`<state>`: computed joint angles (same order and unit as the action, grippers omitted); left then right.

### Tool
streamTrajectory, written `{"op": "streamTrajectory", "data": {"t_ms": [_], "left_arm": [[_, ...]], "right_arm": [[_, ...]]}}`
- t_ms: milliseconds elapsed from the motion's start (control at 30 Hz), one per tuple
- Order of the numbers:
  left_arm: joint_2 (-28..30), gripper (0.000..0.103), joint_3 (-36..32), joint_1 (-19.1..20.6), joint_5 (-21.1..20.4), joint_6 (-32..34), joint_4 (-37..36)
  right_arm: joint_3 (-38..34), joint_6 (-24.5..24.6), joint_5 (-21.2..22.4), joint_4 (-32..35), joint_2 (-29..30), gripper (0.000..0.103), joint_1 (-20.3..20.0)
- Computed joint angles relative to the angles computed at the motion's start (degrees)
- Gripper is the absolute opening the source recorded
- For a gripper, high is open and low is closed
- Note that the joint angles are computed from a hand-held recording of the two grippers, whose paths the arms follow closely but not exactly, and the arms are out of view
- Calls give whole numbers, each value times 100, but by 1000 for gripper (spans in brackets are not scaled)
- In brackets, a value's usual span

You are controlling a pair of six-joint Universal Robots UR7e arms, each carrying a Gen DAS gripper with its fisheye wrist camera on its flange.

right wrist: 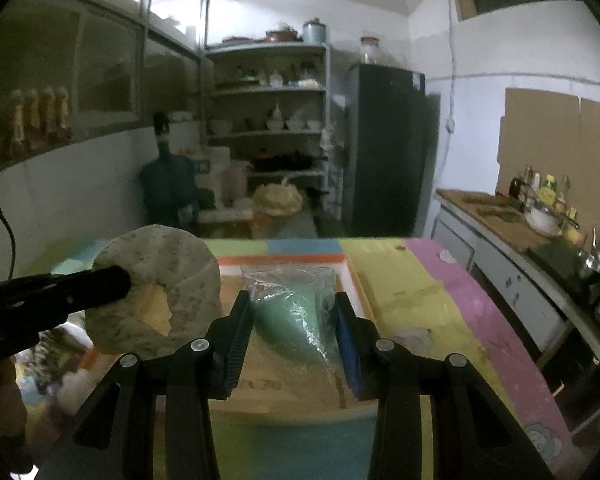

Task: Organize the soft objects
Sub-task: 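Carry the scrunchie and green bag into the cardboard tray, opening the left tool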

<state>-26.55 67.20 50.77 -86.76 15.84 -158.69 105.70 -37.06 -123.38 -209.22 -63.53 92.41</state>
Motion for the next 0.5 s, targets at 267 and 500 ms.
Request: {"op": "streamTrajectory", "data": {"t_ms": [267,500], "left_arm": [[682,4,-881,95,330,-348,730],[1048,4,-1454,121,847,-639,1449]], "right_arm": [[-188,318,139,684,-35,41,-411],[-354,575,235,1253,3,41,-620]]}}
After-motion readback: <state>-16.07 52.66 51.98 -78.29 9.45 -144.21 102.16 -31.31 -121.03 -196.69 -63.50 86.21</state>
